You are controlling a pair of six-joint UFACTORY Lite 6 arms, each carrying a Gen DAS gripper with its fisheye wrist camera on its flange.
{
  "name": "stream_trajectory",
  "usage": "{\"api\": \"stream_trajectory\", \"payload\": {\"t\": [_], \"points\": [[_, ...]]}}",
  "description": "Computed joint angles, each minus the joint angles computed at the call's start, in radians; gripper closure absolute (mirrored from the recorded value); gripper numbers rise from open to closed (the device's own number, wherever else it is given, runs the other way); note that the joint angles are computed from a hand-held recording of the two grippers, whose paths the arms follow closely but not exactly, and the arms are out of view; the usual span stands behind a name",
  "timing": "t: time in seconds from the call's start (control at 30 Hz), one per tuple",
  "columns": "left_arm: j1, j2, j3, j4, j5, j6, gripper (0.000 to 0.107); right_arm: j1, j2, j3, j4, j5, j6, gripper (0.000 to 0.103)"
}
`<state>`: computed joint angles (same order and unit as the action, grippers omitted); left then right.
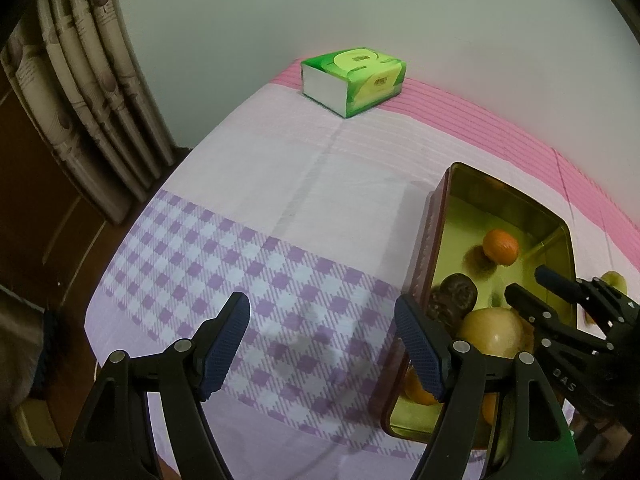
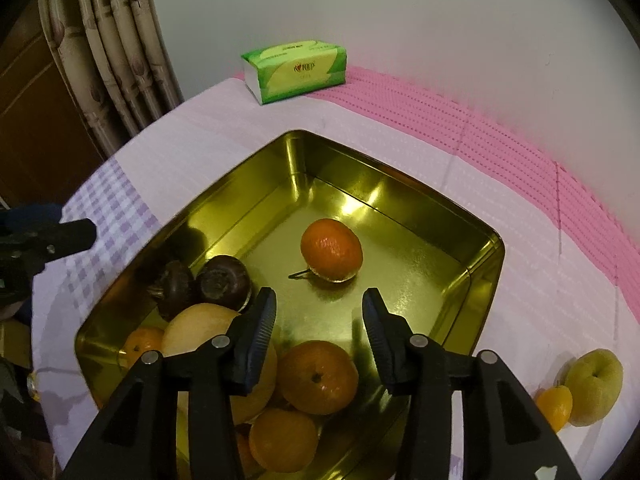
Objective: Organize fruits
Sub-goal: 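Lower the orange in the right tool into the gold tray and open it, then withdraw the open right tool from the tray while the left tool moves toward the green pear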
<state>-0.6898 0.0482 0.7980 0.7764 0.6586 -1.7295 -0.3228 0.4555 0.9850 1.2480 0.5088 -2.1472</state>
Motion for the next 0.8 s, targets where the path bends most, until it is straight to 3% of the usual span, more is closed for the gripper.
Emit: {"api": "stream_trajectory", "payload": {"t": [0.47,0.8], "points": [[-0.038,0.053,0.041,0.021,0.021,0.002,0.032,-0.265,-0.077,0.041,-0.069,0.205,0.001,0.051],[-0.055,0.080,0.065,0.034,0.046,-0.014,0.032,-0.495,0.164,0.418,-0.159,0.285,0.144,0.047]]}}
